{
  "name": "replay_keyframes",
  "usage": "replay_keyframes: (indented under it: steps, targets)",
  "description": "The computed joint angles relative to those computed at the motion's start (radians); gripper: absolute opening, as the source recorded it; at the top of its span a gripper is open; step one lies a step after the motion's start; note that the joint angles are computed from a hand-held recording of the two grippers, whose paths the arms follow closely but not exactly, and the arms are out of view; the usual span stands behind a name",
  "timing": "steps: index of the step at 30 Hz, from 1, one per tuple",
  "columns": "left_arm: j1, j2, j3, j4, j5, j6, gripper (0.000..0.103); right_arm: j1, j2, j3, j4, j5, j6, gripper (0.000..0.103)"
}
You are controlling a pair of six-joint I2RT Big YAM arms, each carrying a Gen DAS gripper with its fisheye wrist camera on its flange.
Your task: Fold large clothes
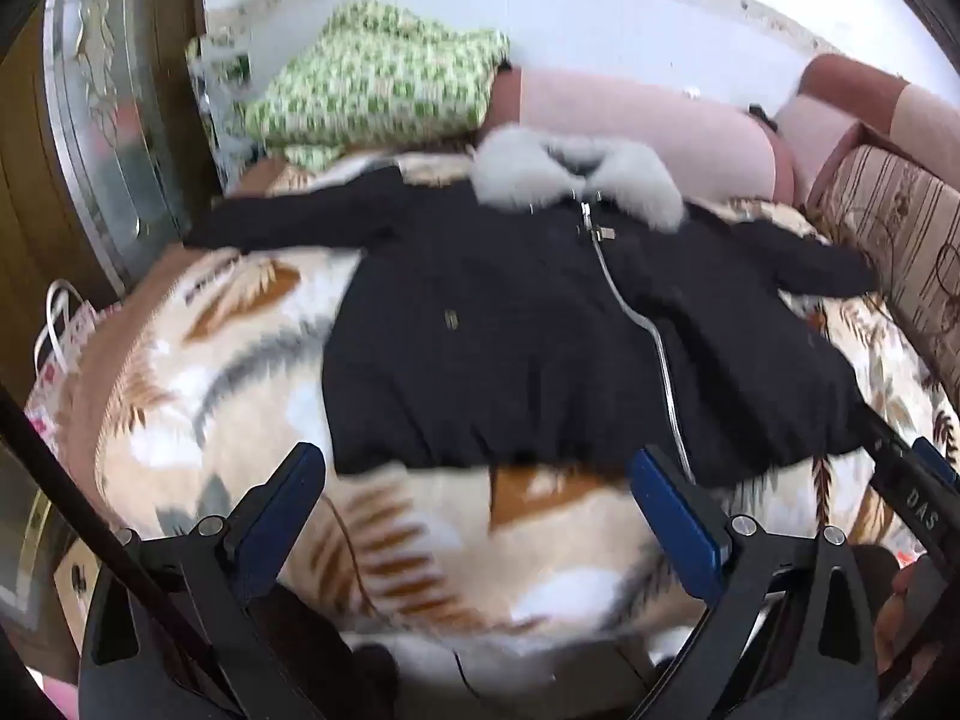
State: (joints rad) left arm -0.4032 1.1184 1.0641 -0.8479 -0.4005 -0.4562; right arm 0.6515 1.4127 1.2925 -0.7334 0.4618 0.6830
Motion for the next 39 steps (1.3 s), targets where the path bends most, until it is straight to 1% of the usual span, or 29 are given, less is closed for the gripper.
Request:
replay_keyframes:
  steps: [2, 3, 5, 6, 8, 9, 11, 12, 15, 17, 19, 23, 26, 28, 31, 32, 35, 36, 39]
  targets:
    - [-0.021, -0.008, -0.02, -0.026, 0.021, -0.017, 0.101, 0.009, -0.008, -0.014, -0.031, 0.003, 0.033, 0.102]
    - [-0.032, -0.013, -0.032, -0.028, 0.031, -0.015, 0.101, 0.017, -0.013, -0.022, -0.048, 0.014, 0.041, 0.102]
    - [-0.049, -0.014, -0.041, -0.031, 0.02, 0.004, 0.101, 0.04, -0.027, -0.033, -0.076, 0.066, 0.042, 0.102]
    - [-0.047, -0.019, -0.046, -0.02, 0.021, 0.01, 0.101, 0.055, -0.034, -0.043, -0.083, 0.09, 0.046, 0.102]
    - [-0.047, -0.024, -0.041, -0.004, 0.012, -0.004, 0.101, 0.081, -0.047, -0.058, -0.099, 0.112, 0.06, 0.102]
    - [-0.043, -0.03, -0.045, 0.008, 0.01, -0.007, 0.101, 0.093, -0.051, -0.062, -0.106, 0.11, 0.064, 0.102]
    - [-0.034, -0.039, -0.055, 0.034, 0.036, -0.004, 0.101, 0.111, -0.057, -0.068, -0.104, 0.106, 0.056, 0.102]
    - [-0.034, -0.037, -0.056, 0.036, 0.043, 0.0, 0.101, 0.115, -0.06, -0.071, -0.101, 0.106, 0.049, 0.102]
    - [-0.03, -0.016, -0.04, 0.031, 0.067, 0.019, 0.101, 0.108, -0.088, -0.105, -0.049, 0.077, 0.059, 0.102]
    - [-0.028, -0.013, -0.042, 0.037, 0.071, 0.016, 0.101, 0.103, -0.095, -0.117, -0.035, 0.046, 0.078, 0.102]
    - [-0.019, -0.013, -0.044, 0.042, 0.083, 0.011, 0.101, 0.097, -0.095, -0.126, -0.037, 0.006, 0.104, 0.102]
    - [-0.02, -0.005, -0.046, 0.051, 0.093, 0.016, 0.101, 0.098, -0.089, -0.13, -0.052, 0.01, 0.122, 0.102]
    - [-0.029, 0.002, -0.044, 0.061, 0.087, 0.033, 0.101, 0.102, -0.088, -0.136, -0.027, 0.003, 0.093, 0.102]
    - [-0.037, 0.011, -0.041, 0.064, 0.083, 0.041, 0.101, 0.091, -0.082, -0.137, -0.008, -0.022, 0.072, 0.102]
    - [-0.045, 0.044, -0.015, 0.052, 0.038, 0.059, 0.101, 0.057, -0.069, -0.13, 0.004, -0.045, 0.048, 0.102]
    - [-0.041, 0.058, 0.001, 0.045, 0.032, 0.063, 0.101, 0.04, -0.064, -0.124, 0.017, -0.038, 0.037, 0.102]
    - [-0.017, 0.102, 0.06, 0.022, 0.055, 0.058, 0.101, -0.004, -0.048, -0.1, 0.05, -0.013, -0.004, 0.102]
    - [-0.012, 0.113, 0.076, 0.022, 0.053, 0.052, 0.101, -0.021, -0.037, -0.082, 0.054, -0.009, -0.023, 0.102]
    - [-0.017, 0.143, 0.122, 0.019, 0.002, 0.051, 0.101, -0.056, -0.009, -0.037, 0.072, -0.015, -0.082, 0.102]
